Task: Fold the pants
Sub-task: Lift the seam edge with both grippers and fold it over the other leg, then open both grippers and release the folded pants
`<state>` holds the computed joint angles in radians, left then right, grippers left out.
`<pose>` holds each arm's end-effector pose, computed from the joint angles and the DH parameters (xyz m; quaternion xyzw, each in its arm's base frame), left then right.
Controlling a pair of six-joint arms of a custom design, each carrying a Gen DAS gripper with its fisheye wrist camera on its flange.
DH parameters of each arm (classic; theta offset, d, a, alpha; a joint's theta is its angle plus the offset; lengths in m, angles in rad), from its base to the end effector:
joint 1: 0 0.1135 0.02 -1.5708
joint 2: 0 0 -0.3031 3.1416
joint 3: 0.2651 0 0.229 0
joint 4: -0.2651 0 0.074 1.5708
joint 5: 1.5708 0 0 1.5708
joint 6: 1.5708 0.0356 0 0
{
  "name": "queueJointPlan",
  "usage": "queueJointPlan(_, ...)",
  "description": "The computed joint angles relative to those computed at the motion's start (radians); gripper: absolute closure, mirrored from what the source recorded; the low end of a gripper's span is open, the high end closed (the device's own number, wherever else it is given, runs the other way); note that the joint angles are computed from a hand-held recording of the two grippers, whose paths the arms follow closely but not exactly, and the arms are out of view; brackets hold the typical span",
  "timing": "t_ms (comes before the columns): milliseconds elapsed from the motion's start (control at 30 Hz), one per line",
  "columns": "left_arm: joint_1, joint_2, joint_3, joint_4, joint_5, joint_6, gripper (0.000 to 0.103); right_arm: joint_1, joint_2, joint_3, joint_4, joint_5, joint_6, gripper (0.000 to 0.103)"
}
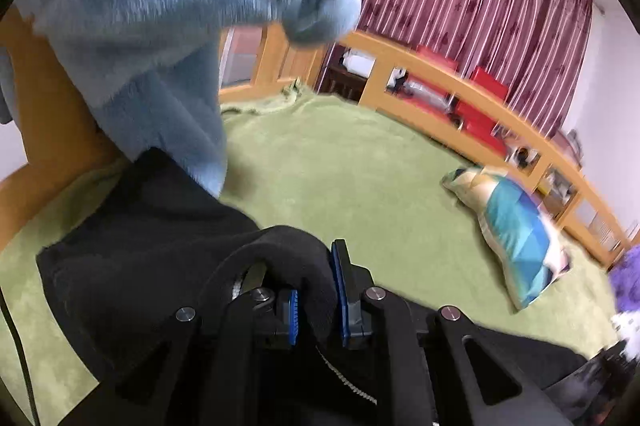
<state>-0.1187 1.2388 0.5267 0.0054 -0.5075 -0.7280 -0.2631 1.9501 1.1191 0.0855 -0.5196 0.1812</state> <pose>0.2082 -0.0074 0.2328 -0.3639 0.8070 0.0413 0.4632 0.3933 -0.0876 0.2011 0.0946 0.8863 0.2193 0.3969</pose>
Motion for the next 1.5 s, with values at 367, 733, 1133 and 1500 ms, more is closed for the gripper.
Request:
queueJointPlan(367, -0.036, 0.045, 0.013, -0.008, 0.024, -0.005, 0.089, 0.077, 0.008, -0.012, -0.021, 0.143, -0.072, 0.074)
queueJointPlan(733, -0.120, -0.007, 0.061, -0.094, -0.021, -0.013, 0.033, 0.083, -0.078, 0.044, -0.221, 0.130, -0.185, 0.044)
queueJointPlan(1133, -0.259, -0.080, 0.118, -0.197, -0.065, -0.053, 0.033, 0.105, -0.285, -0.098, -0.272, 0.140, -0.259, 0.038)
queueJointPlan(1500, -0.685, -0.324, 0.037, -0.801, -0.248, -0.613, 0.033, -0.301, -0.376, -0.321, -0.417, -0.087, -0.664, 0.038)
